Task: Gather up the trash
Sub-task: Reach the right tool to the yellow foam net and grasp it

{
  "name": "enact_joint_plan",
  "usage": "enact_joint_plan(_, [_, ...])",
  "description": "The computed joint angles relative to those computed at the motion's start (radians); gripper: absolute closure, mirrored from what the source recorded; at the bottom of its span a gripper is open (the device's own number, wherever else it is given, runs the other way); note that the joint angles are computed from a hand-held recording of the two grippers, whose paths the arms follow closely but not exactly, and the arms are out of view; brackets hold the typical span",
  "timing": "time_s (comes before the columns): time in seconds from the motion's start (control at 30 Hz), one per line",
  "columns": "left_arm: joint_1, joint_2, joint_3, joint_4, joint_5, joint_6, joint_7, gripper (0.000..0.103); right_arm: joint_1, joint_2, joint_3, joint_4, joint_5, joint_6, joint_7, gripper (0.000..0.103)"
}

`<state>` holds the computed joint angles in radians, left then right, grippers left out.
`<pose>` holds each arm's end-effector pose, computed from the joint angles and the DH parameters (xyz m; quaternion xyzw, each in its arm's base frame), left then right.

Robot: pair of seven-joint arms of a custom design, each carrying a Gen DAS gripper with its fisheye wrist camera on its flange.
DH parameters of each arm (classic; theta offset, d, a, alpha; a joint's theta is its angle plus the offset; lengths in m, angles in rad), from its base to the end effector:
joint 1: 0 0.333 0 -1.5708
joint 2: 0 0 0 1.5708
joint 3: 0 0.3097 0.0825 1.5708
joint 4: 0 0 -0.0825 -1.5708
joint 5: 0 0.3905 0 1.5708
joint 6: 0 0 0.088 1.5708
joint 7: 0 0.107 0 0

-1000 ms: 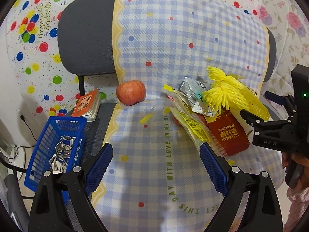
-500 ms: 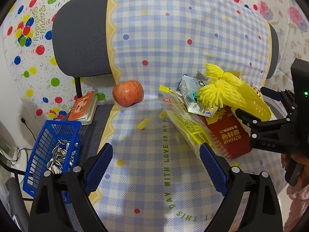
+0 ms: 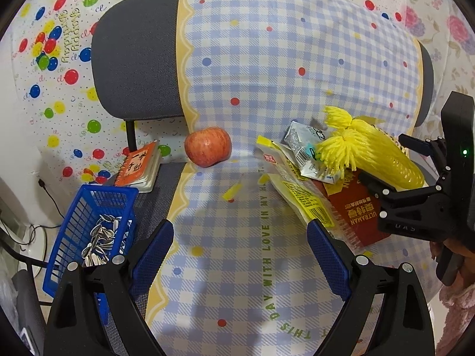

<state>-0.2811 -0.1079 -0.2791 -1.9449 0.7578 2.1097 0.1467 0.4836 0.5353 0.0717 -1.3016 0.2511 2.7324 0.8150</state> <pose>0.4926 -0.2779 0.5581 -0.8083 0.4546 -0.1920 0.3212 0.6631 0.3825 0.5352 -0.8720 0.2089 -0.2633 0.3558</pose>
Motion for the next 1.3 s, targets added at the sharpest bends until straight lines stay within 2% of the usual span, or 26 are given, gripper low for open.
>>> enact_joint_plan(0.1, [0.001,0.005,0.002,0.002,-0.004,0.000,0.005,0.012,0.008,0.010,-0.007,0.007,-0.009,0.017,0.006,0.006])
enact_joint_plan(0.8, [0.004,0.020,0.008,0.014,-0.005,-0.012,0.010,0.013,0.010,0.032,-0.005,0.038,-0.012,-0.002,0.002,0.008])
enact_joint_plan(0.9, [0.001,0.022,0.004,0.021,0.004,-0.033,0.014,0.012,0.005,0.030,-0.001,0.045,-0.004,-0.026,0.006,0.022])
enact_joint_plan(0.97, [-0.004,0.030,-0.001,0.036,0.015,-0.063,0.017,0.012,0.002,0.026,0.003,0.043,0.001,-0.031,0.003,0.025])
enact_joint_plan(1.13, [-0.021,0.045,-0.012,0.065,0.058,-0.135,0.019,0.013,-0.005,0.028,0.006,0.064,0.018,-0.068,0.025,0.046])
enact_joint_plan(1.2, [-0.031,0.050,-0.017,0.078,0.080,-0.168,0.017,0.012,-0.007,0.032,0.005,0.082,0.025,-0.096,0.048,0.058])
enact_joint_plan(1.3, [-0.043,0.053,-0.022,0.088,0.114,-0.203,0.008,0.012,-0.011,0.030,0.006,0.090,0.031,-0.109,0.071,0.067])
